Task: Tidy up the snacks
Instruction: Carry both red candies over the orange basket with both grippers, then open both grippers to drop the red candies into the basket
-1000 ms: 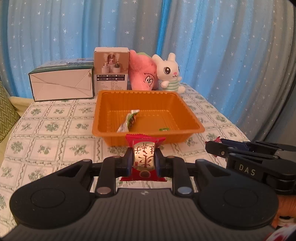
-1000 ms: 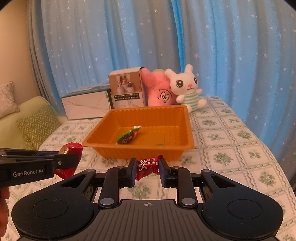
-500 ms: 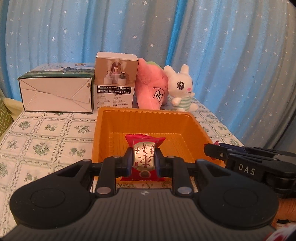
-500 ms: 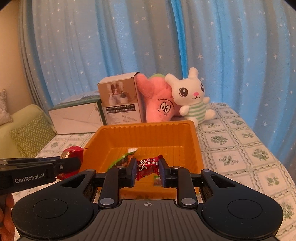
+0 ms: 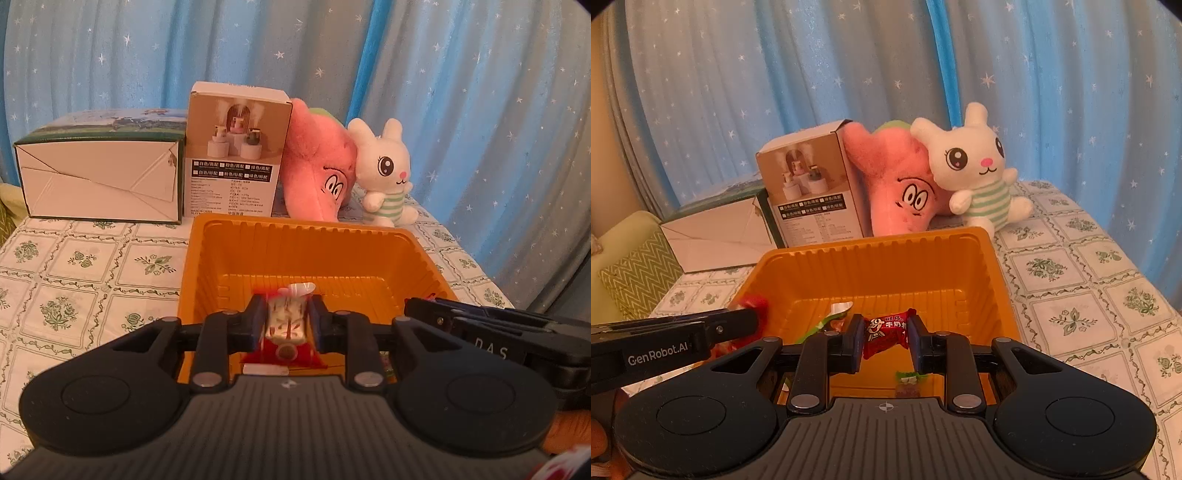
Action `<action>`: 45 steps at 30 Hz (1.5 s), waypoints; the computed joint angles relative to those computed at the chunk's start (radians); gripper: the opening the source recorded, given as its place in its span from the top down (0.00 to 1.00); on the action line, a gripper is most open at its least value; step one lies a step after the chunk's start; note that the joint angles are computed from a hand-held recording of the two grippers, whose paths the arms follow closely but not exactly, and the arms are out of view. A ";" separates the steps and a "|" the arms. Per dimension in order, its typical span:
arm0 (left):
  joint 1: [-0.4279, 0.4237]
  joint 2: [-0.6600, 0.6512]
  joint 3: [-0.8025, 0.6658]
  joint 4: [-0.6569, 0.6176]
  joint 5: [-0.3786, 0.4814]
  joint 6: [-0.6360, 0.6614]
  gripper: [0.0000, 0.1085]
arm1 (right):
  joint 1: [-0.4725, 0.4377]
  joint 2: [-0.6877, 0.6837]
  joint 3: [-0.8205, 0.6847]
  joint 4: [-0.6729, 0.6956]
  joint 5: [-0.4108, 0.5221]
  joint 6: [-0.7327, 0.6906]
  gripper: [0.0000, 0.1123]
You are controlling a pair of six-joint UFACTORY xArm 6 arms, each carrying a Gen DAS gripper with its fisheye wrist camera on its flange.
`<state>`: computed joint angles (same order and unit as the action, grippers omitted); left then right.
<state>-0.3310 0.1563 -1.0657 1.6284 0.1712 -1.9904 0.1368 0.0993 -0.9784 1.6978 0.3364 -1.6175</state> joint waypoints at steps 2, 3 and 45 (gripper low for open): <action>-0.006 -0.007 0.008 0.002 0.019 0.006 0.70 | -0.004 0.005 -0.002 -0.006 0.003 0.010 0.77; -0.007 -0.011 0.012 -0.004 0.024 0.011 0.70 | -0.006 0.006 -0.003 -0.007 0.003 0.016 0.77; -0.041 -0.070 0.069 -0.095 0.129 0.107 0.69 | 0.018 -0.016 0.010 0.037 -0.011 -0.051 0.44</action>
<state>-0.3719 0.0865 -0.9971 1.5333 0.3005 -1.8838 0.1552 0.0830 -0.9683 1.7347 0.3256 -1.6682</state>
